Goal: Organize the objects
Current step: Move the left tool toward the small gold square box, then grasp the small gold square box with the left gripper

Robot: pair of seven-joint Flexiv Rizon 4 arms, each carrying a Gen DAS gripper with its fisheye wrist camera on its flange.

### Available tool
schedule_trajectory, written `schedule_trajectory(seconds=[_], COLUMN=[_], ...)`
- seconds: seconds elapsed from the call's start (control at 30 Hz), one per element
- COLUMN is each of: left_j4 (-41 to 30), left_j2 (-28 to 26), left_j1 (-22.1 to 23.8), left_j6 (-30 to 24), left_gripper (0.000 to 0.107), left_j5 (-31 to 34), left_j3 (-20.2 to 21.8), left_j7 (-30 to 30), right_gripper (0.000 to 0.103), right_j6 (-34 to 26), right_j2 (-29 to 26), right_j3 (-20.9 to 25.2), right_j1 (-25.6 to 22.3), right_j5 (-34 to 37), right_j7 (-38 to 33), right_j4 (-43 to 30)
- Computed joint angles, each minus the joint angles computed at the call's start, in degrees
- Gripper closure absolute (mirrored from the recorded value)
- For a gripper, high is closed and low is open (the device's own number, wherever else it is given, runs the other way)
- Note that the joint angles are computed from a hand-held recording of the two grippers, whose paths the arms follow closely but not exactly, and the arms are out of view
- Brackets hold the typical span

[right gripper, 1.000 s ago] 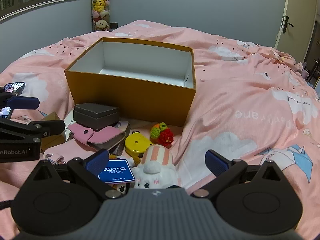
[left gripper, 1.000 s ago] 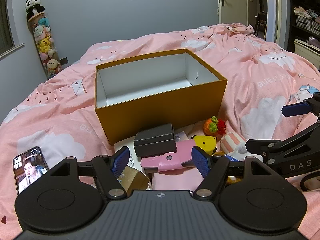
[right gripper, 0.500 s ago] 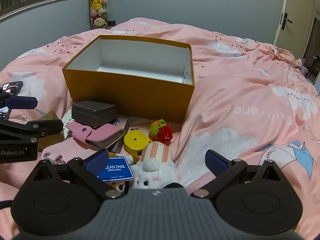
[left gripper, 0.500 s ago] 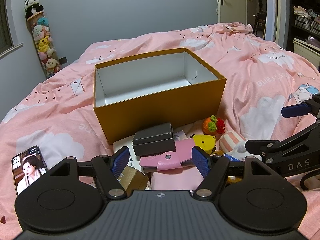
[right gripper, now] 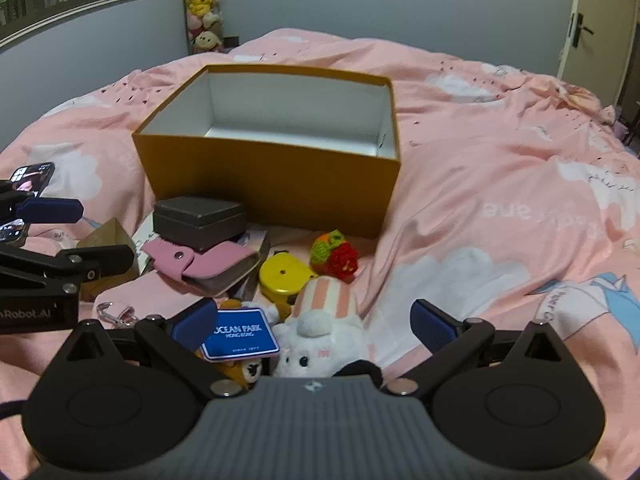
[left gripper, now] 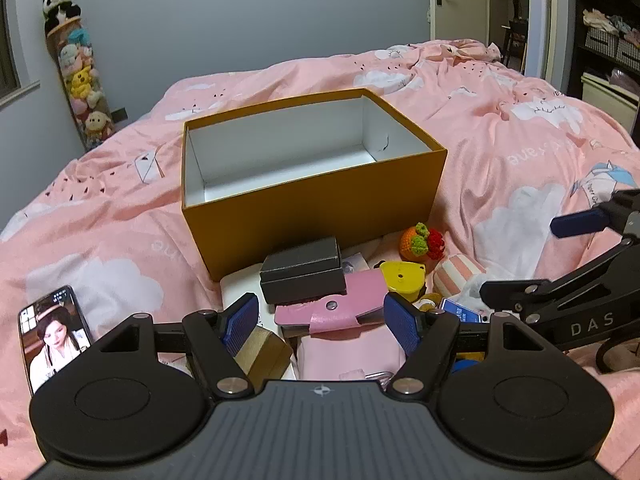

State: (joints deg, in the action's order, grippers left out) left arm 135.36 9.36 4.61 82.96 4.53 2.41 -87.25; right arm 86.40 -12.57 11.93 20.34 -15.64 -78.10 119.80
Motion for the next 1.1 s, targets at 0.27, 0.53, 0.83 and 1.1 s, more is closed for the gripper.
schedule_trajectory(seconds=[0.27,0.53,0.83,1.1], left_j4=[-0.7,-3.9,-9.9,-12.8], left_j2=[0.0,-1.9,-5.6,-9.1], left_j1=[-1.0,-1.3,2.4,5.1], left_j6=[-5.5,-13.5,-29.6,-36.5], left_gripper=[0.023,0.020,0.019,0.019], left_j5=[-7.6,-14.3,-20.1,-18.1], left_j3=[2.8,5.3,6.2,5.7], left_j7=[5.3,22.9,40.1,43.2], right_gripper=[0.008,0.025,0.026,0.026], right_j6=[-7.0,-20.6,-28.9,-32.3], right_j2=[-2.8,-7.2,-10.6,-12.5], right_j3=[8.0,12.3,9.9,8.4], right_j1=[-4.8,-5.7,-0.7,1.0], right_j5=[11.8,24.7,28.7,28.9], right_j7=[-12.6,-27.5,-33.5,-34.5], right_j4=[-7.1,-19.5,-26.8,-29.2])
